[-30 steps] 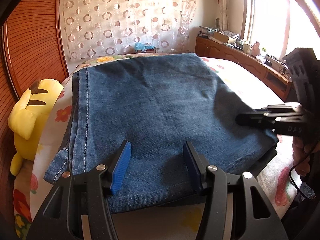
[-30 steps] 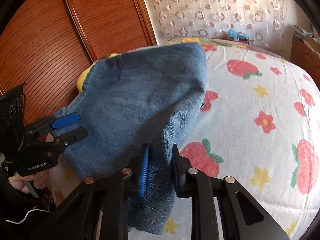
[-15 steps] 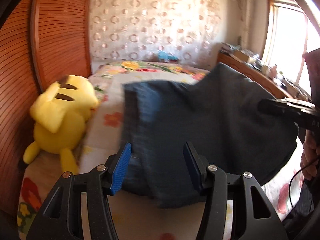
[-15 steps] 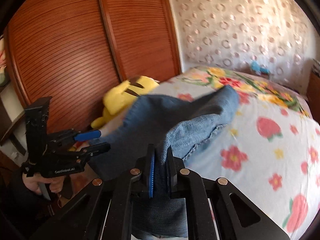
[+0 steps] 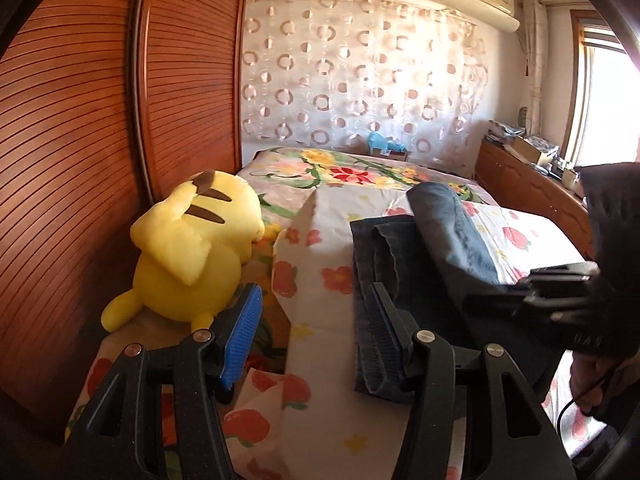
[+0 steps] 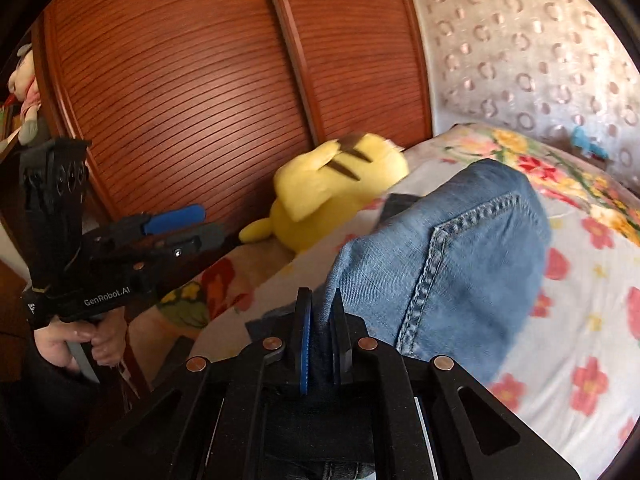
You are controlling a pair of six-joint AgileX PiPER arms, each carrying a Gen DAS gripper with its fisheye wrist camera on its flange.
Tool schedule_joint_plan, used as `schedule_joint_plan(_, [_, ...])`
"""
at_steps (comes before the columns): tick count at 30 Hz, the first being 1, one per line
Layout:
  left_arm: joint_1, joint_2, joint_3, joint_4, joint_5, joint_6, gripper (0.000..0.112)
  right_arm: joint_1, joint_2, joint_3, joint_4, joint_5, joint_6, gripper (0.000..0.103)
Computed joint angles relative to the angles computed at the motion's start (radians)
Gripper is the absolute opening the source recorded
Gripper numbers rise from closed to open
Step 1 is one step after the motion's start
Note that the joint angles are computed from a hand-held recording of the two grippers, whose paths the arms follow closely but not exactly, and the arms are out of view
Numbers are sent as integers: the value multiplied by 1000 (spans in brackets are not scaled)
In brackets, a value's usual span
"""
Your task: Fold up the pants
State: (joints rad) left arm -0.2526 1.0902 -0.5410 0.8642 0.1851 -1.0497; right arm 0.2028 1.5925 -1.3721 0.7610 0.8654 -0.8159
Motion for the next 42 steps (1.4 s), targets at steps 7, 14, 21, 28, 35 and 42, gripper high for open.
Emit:
schedule_joint_plan(7, [17,6,10,-34,-20,34,56,36,115,-52,-3,6,8,8])
schedule_joint_plan(14, [-35,-12,-10,-53,1,46,56,-9,121,-160,-29,63,38,48])
schedule_joint_plan(21, [-162,40,-65,25,29,-34,56,-57,86,-146,-117,-55,75,52])
schedule_joint_plan(28, [-253,125,-112,36,53,-47,56,-47,122,-158,-202,-139,171,52])
schedule_joint_plan(35, [-269,165,-130,-34,59,28,56,-39,112,-151,-260,-139,216,61])
schedule_joint_plan(42, [-259,190,-112,-50,50,40,56,-36,176,-219,-296,-132,249,65])
